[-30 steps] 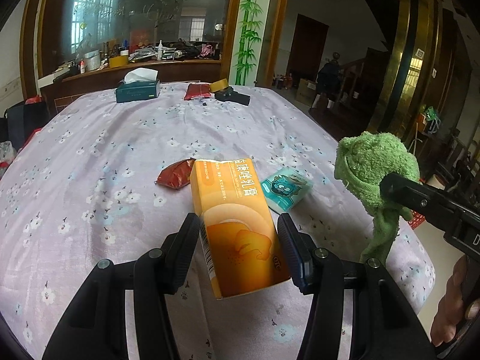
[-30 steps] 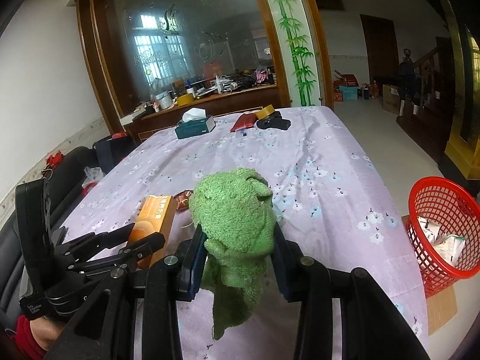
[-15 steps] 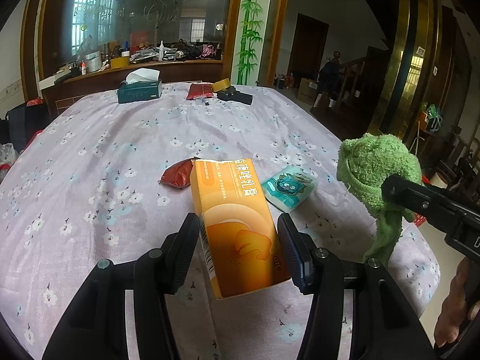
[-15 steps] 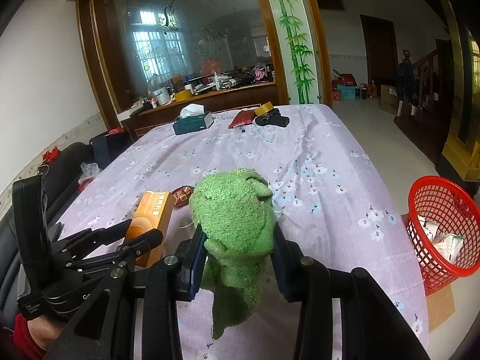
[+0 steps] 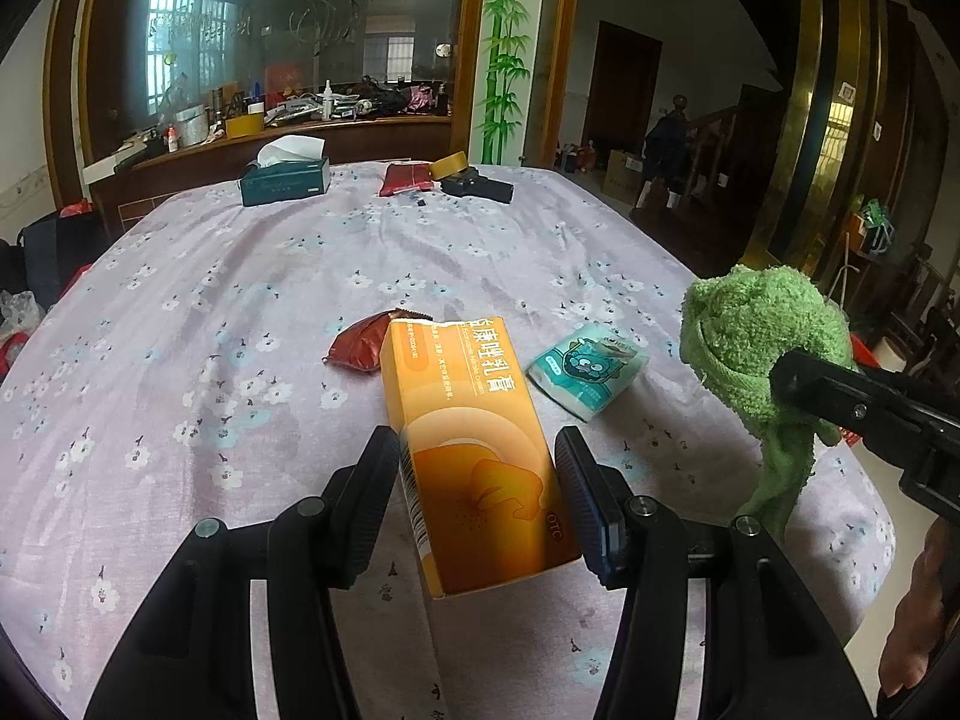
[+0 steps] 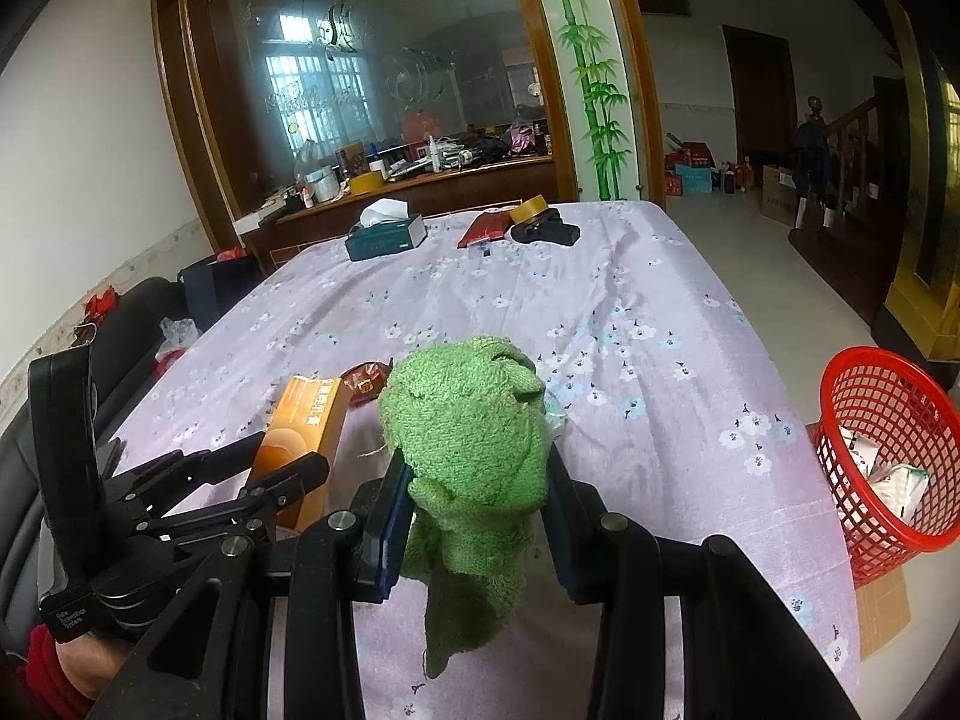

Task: Collect trash
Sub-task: 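Lift the orange box with the left tool while the right tool lifts the green towel, then carry the orange box with the left tool while the right tool carries the towel to the basket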

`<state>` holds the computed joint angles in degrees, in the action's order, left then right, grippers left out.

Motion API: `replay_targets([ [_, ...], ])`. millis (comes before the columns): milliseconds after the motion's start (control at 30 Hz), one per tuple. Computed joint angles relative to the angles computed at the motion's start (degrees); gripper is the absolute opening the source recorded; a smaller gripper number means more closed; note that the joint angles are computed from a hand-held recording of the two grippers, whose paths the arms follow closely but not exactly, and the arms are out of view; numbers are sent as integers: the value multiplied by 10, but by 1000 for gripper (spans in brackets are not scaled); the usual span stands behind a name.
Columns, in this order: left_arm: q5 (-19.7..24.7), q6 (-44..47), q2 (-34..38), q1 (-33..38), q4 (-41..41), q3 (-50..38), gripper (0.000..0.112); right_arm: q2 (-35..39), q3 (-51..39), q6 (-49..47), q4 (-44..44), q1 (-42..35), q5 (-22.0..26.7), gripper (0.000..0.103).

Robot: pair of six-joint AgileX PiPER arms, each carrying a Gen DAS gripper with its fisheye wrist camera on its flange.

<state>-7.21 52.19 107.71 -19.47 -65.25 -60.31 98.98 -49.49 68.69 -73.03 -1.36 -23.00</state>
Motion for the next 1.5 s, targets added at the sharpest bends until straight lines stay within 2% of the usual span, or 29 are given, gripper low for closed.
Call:
replay_targets([
  [300, -15, 66, 3, -4, -65, -1, 53, 3, 0, -5, 5, 5, 3, 43],
  [533, -14, 53, 2, -2, -49, 2, 53, 0, 0, 3, 0, 6, 5, 43],
  [1067, -20, 77, 3, -8, -72, 1, 53, -7, 5, 12, -14, -9, -3, 43],
  [1500, -32, 207, 11, -26, -199, -23, 53, -14, 16, 7, -15, -38, -23, 43],
])
